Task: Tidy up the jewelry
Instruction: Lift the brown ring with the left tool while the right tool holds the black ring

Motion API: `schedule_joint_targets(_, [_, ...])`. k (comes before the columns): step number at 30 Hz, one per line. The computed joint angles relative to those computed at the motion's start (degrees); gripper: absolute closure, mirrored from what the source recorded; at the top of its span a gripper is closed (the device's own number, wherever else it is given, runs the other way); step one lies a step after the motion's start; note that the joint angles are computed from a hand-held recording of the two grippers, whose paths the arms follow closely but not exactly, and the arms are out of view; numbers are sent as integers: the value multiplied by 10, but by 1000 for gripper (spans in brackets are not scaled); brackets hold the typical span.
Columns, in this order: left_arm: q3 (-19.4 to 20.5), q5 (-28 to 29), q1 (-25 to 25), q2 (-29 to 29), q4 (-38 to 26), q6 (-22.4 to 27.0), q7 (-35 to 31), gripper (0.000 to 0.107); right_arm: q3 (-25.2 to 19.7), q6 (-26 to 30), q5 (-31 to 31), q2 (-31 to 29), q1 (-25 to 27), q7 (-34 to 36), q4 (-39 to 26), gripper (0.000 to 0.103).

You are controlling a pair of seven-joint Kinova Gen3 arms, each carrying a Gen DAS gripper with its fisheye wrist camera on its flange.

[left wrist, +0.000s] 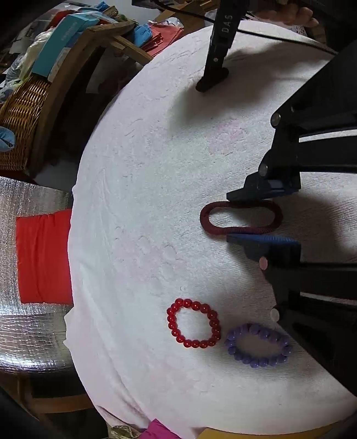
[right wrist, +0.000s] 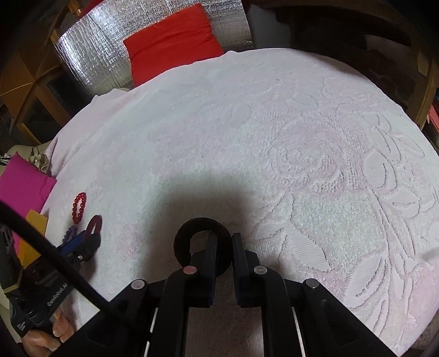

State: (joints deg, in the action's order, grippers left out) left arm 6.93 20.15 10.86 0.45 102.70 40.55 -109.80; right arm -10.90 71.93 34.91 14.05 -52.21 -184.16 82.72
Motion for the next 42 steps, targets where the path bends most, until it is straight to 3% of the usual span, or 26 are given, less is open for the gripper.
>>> schedule_joint_targets(3, [-3, 15, -4, -5, 2, 5, -14, 91, 2, 7, 4, 10, -4, 0, -11, 89])
schedule_joint_targets(12, [-7, 30, -7, -8, 2, 31, -41, 91, 10, 13, 3, 18, -8, 1, -19, 86])
schedule_joint_targets(18, [4, -19, 6, -12, 5, 19, -6, 90, 11, 17, 9, 22, -12, 5, -21, 86])
schedule_joint_targets(24, [16, -92, 25, -13, 7, 0, 53, 72, 14, 23, 13, 27, -16, 8, -26, 86])
schedule_joint_targets(29, [25, -177, 39, -11, 7, -12, 137, 45, 14, 20, 16, 26, -18, 6, -22, 86])
schedule_joint_targets(34, [27, -211, 47, -7, 6, -14, 173, 37, 11, 7, 20, 17, -17, 4, -5, 86])
schedule_joint_targets(42, [29, -238, 56, -6, 7, -17, 200, 36, 4, 5, 30, 11, -18, 4, 5, 86])
